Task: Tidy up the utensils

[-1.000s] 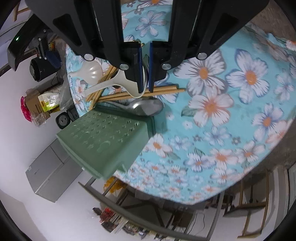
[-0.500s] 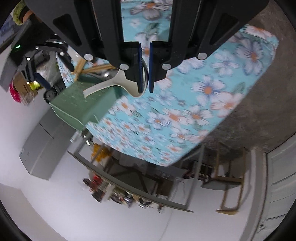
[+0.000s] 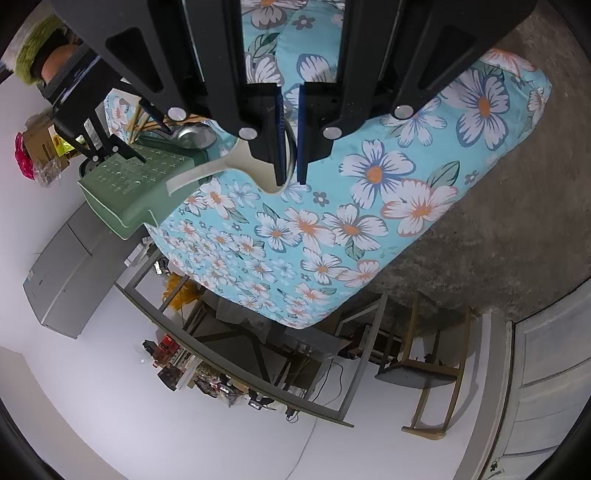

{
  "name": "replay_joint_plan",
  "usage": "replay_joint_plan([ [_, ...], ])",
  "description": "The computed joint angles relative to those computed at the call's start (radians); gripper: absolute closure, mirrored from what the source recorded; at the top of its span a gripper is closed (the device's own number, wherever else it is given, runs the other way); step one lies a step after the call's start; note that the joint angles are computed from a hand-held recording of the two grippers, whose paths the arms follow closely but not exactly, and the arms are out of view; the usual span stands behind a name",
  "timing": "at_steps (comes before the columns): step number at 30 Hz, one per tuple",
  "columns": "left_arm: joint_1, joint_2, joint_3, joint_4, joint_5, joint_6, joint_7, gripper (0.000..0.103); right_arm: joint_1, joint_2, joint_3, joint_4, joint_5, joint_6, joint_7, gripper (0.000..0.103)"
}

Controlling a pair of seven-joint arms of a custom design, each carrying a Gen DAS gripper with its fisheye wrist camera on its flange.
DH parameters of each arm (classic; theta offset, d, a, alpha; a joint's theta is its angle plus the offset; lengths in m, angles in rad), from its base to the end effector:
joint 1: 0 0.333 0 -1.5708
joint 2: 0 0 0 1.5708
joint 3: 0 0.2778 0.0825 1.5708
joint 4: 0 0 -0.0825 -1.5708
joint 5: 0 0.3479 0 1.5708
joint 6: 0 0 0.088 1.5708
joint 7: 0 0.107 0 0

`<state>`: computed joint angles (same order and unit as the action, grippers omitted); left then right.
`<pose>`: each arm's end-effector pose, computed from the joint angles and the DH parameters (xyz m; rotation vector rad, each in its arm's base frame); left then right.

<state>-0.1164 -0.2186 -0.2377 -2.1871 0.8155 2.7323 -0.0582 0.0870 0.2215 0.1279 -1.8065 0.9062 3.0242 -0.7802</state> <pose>0.4636 -0.2089 0.5312 -2.1873 1.1214 -1.0641 0.6144 0.0672 0.4957 -2.5043 -0.1582 -1.3976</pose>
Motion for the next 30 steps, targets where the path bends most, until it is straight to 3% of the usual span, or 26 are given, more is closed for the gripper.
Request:
replay_joint_plan([
  [3,0.002,0.004,0.003,-0.001,-0.003,0.003,-0.002,0.098,0.009,0.011,-0.023,0.021,-0.096,-0.045,0.006,0.066],
  [8,0.001,0.012,0.006,0.002,-0.015,0.0,0.005,0.098,-0.021,-0.006,0.012,0.003,-0.032,-0.086,-0.189,0.066],
  [21,-0.003,0.034,0.012,0.015,-0.038,-0.003,0.021,0.098,0.023,-0.042,0.01,-0.025,0.091,-0.144,-0.385,0.066],
  [24,-0.003,0.035,0.013,0.016,-0.037,-0.003,0.022,0.098,0.042,-0.057,0.001,-0.048,0.104,-0.147,-0.418,0.083],
  [25,-0.002,0.036,0.012,0.017,-0.035,-0.005,0.021,0.098,0.051,-0.061,-0.005,-0.06,0.093,-0.137,-0.415,0.093],
  [30,-0.001,0.029,0.009,0.02,-0.019,-0.023,0.014,0.098,0.055,-0.074,-0.005,-0.076,0.181,-0.133,-0.488,0.096],
])
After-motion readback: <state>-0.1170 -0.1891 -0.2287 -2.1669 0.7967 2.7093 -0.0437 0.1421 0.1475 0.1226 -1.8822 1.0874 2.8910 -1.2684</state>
